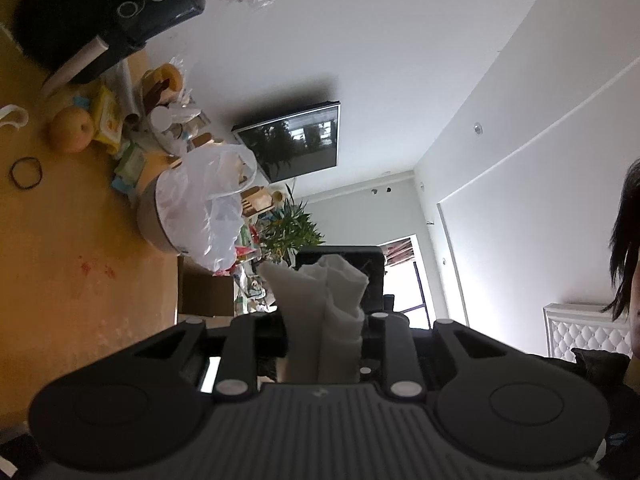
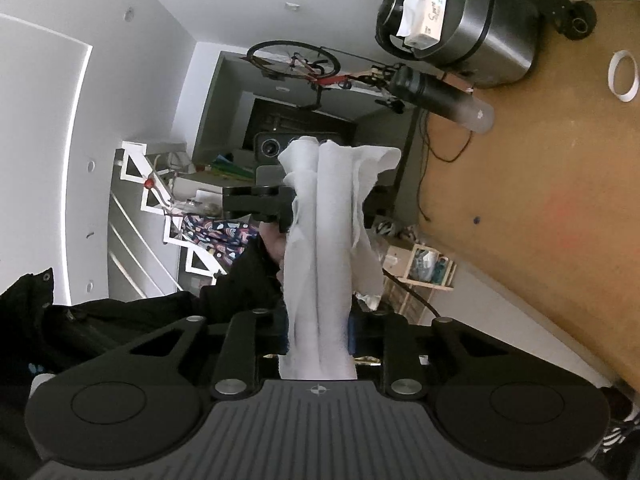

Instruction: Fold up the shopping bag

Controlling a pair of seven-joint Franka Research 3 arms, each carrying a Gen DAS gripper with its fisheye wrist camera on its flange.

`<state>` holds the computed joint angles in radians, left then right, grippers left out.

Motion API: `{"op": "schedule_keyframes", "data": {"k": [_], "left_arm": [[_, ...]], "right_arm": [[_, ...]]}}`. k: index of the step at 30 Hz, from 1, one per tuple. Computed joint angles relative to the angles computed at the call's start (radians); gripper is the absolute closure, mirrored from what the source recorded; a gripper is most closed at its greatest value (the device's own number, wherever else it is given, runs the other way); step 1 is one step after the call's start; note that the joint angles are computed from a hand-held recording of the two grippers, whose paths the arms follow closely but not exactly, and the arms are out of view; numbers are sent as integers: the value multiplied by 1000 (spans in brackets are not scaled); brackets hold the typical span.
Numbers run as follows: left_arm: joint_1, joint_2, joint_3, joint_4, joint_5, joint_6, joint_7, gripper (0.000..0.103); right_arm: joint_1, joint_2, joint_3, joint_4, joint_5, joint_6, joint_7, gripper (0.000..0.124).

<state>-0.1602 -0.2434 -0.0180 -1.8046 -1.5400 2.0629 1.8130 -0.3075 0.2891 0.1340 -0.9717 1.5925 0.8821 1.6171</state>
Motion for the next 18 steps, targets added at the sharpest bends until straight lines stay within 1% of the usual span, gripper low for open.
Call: {"op": "schedule_keyframes", "data": {"k": [2, 3, 5, 11, 13, 16, 17, 18], "left_arm": [[1, 2, 0, 3, 12, -5, -5, 63], [2, 1, 0, 2, 14, -5, -5, 61], [3, -2, 0, 0, 18, -1, -3, 52], [7, -18, 7, -16, 39, 3, -19, 43], [5, -23, 9, -23, 47, -1, -28, 42], [-3, -20, 4, -19, 54, 0, -35, 44], [-6, -16, 0, -13, 64, 1, -41, 57], [-9, -14, -2, -12, 64, 0, -41, 65]], "right_arm": [[0, -11, -3, -22, -3, 3, -2, 103], [1, -17, -6, -33, -2, 4, -3, 103], [4, -26, -13, -51, 3, 9, -6, 103], [3, -26, -35, -62, 8, 40, 2, 103], [3, -19, -37, -50, 3, 49, 3, 103], [3, -22, -32, -55, -6, 54, -2, 103], [4, -28, -32, -66, -6, 55, -4, 103], [6, -32, -33, -74, -6, 55, -5, 103]]}}
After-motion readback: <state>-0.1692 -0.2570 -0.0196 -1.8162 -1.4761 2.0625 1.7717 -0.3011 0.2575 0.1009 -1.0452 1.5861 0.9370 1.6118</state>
